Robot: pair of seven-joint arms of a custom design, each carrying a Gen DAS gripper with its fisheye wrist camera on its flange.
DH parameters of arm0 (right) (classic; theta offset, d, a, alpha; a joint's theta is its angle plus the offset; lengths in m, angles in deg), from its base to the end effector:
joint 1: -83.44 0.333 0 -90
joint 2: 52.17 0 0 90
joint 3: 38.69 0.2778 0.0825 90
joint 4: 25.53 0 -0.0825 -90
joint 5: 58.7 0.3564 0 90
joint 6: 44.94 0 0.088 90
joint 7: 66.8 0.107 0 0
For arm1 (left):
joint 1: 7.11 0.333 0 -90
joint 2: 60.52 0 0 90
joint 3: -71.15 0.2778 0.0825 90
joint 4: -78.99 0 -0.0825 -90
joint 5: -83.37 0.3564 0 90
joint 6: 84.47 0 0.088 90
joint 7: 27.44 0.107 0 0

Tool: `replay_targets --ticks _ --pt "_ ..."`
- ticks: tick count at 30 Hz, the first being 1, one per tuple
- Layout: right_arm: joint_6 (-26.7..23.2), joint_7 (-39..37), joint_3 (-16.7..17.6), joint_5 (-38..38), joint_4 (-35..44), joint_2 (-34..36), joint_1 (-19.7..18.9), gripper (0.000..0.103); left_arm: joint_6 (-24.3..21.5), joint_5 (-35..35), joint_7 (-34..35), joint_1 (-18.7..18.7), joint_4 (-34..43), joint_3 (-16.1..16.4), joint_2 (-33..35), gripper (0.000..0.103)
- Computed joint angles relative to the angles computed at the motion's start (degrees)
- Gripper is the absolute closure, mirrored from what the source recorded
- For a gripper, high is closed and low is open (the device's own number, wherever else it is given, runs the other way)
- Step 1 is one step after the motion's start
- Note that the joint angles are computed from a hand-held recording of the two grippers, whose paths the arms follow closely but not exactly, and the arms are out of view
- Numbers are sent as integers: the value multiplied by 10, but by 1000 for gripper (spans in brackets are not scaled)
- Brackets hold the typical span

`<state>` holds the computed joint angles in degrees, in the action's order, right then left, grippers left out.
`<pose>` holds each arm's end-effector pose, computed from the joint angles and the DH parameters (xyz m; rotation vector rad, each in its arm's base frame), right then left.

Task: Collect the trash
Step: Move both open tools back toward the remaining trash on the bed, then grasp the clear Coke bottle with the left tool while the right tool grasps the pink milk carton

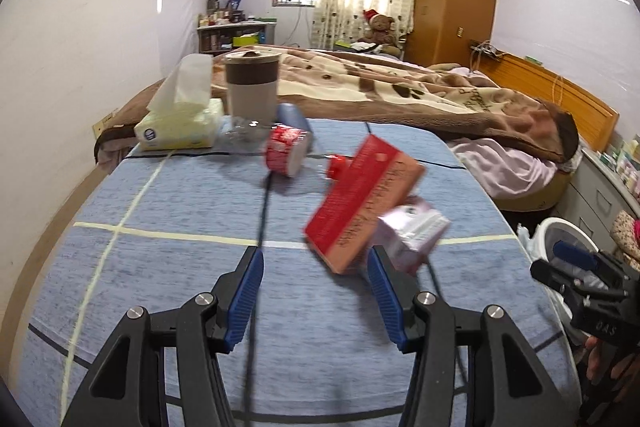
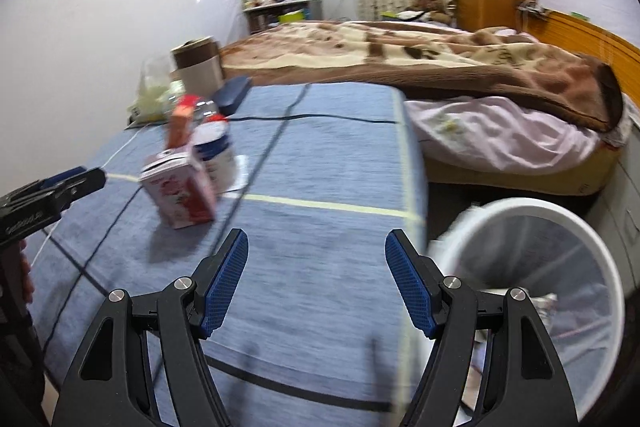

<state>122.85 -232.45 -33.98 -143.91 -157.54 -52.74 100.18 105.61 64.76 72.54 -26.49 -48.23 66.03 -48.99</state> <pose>0.4398 0.2407 0.3599 -1.6431 1.7361 -0.6706 0.5312 -0.2032 0.3732 -1.5368 1.9679 -1.0187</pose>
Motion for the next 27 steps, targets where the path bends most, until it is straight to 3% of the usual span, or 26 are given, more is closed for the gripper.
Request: replay_targets --ticks 2,5,7,8,10,14,21,24,27 --pt "14 -5 1 -4 17 16 2 30 -9 9 2 66 10 -57 7 49" --pt "35 -16 -1 -10 50 48 9 30 -14 19 3 78 28 -56 20 49" --pt "46 -34 -4 -5 72 70 16 30 -20 23 10 135 43 -108 33 49" --pt "49 -46 -6 -1 82 80 20 30 -27 20 13 140 54 -111 41 49" --pt "54 -72 -10 14 93 92 29 30 -32 30 8 115 70 -79 51 49" --pt "81 -107 -22 39 126 123 44 30 -69 20 35 164 123 -125 88 49" --pt "78 -195 -43 137 150 154 73 30 -110 19 27 130 223 -82 146 41" --pt "63 -189 -61 133 153 152 92 30 -157 43 -9 88 291 -29 179 40" --pt "38 -189 -64 132 157 151 99 30 -183 70 -39 67 342 -2 209 40"
